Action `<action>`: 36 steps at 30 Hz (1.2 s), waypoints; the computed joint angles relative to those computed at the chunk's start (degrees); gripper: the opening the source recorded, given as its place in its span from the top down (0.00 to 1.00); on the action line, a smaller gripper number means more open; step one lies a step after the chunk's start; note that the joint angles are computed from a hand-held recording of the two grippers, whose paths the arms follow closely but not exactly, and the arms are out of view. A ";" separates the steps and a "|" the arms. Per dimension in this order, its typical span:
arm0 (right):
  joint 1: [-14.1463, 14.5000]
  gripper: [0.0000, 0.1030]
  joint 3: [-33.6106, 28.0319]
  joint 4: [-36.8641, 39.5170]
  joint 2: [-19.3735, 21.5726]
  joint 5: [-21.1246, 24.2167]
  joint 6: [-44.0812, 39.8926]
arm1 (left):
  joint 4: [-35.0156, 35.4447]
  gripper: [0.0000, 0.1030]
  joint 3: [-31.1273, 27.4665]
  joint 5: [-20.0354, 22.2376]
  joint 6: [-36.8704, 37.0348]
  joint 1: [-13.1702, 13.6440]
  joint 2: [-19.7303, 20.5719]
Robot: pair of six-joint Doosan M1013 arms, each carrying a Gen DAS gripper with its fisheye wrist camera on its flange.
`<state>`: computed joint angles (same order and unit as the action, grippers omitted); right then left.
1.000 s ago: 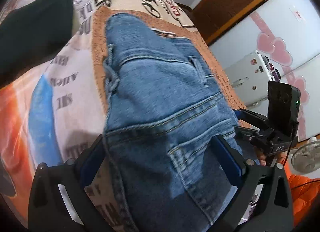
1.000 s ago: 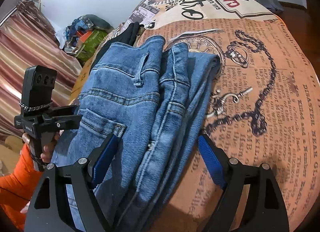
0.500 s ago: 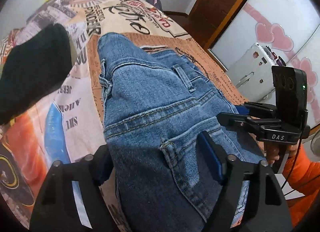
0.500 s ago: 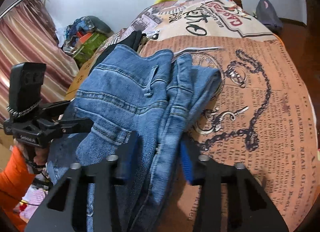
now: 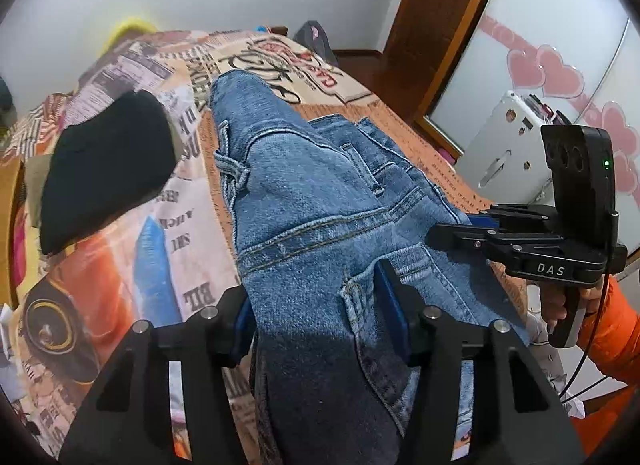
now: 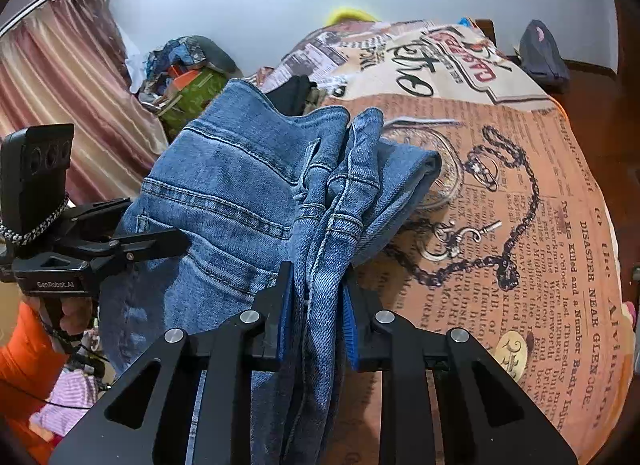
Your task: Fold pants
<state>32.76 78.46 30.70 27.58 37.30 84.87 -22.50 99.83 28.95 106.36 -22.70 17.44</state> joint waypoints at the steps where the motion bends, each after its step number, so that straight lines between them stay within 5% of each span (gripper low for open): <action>1: 0.19 0.81 -0.04 -0.16 -0.14 -0.19 0.02 | 0.26 0.48 0.38 -0.61 -0.22 -0.01 -0.45; 19: 2.66 0.82 -10.48 -5.18 3.15 -1.98 -1.92 | -5.68 0.49 1.56 -7.45 4.47 5.12 -5.02; 30: 3.04 0.82 -24.72 -6.13 11.24 0.01 -3.11 | -6.72 0.49 -4.16 -7.94 7.63 10.12 -2.20; 36: 3.11 0.82 -37.64 -8.42 18.69 5.06 0.15 | -6.45 0.49 -9.26 -6.05 7.79 12.86 1.63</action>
<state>35.88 40.81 22.28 46.27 42.36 85.02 -28.95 90.58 22.89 114.15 -9.84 19.07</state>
